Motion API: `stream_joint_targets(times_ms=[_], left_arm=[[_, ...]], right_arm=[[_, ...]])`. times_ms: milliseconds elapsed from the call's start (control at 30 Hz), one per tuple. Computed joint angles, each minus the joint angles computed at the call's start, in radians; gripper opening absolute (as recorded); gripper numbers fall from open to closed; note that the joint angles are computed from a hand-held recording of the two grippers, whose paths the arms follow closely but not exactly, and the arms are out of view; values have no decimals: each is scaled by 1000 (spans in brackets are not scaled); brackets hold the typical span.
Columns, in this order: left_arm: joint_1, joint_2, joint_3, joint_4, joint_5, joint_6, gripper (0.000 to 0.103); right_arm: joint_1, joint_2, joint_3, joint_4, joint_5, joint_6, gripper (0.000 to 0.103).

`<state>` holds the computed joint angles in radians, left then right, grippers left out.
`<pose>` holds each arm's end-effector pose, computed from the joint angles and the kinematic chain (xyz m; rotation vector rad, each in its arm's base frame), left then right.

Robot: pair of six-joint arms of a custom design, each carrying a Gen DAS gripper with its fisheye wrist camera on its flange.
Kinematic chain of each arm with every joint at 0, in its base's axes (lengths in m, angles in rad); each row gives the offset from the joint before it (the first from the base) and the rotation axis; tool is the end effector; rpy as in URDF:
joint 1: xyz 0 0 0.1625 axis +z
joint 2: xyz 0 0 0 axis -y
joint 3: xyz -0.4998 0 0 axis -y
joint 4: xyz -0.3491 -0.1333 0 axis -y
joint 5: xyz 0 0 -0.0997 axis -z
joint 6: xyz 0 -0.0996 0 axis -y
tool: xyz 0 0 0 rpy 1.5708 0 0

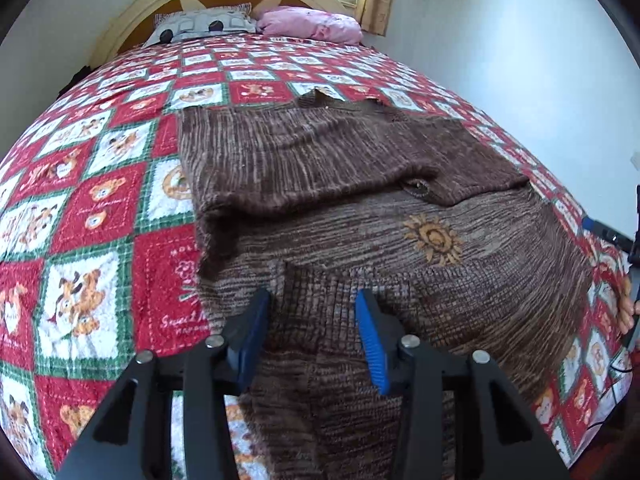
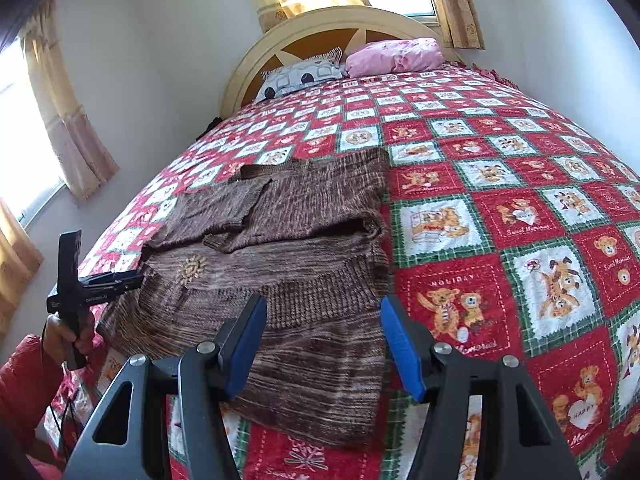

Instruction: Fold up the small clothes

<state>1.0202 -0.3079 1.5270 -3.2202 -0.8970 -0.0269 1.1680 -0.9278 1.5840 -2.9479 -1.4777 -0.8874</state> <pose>-0.2099 -0.7155 -0.0429 0.4637 2.4718 -0.7754 -0.1498 -0.7152 0.3408 0.6799 -2.5572 0.8709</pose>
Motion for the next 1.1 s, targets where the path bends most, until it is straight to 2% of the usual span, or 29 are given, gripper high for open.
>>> stream_joint_targets(times_ms=[67, 267, 467, 533, 567, 600, 633, 667, 700, 767, 833, 1100], left_arm=[[3, -3, 3, -8, 3, -12, 52], [13, 6, -18, 4, -14, -20, 52], [12, 12, -28, 8, -7, -22, 51], [6, 18, -33, 10, 17, -13, 49], [4, 21, -33, 11, 28, -9, 42], [0, 24, -33, 11, 39, -2, 36], [-1, 23, -30, 8, 34, 1, 32], [-1, 20, -24, 5, 24, -2, 22], [-2, 18, -20, 1, 16, -5, 15], [-6, 18, -13, -7, 18, -4, 14], [-10, 16, -5, -17, 27, -13, 13], [-22, -20, 76, -199, -24, -73, 11]], right_arm=[[1, -1, 3, -3, -8, -14, 61], [15, 19, -12, -2, -45, -59, 61], [51, 89, -63, -65, -125, -120, 61], [67, 125, -95, -85, -179, -147, 61], [70, 136, -107, -81, -196, -154, 59], [74, 149, -123, -63, -225, -165, 42], [77, 158, -129, -58, -247, -176, 34], [75, 159, -122, -76, -239, -188, 29], [72, 154, -111, -83, -222, -200, 18], [76, 153, -92, -125, -229, -217, 10], [77, 142, -71, -146, -219, -219, 8], [89, 70, 16, -223, -102, -217, 7]])
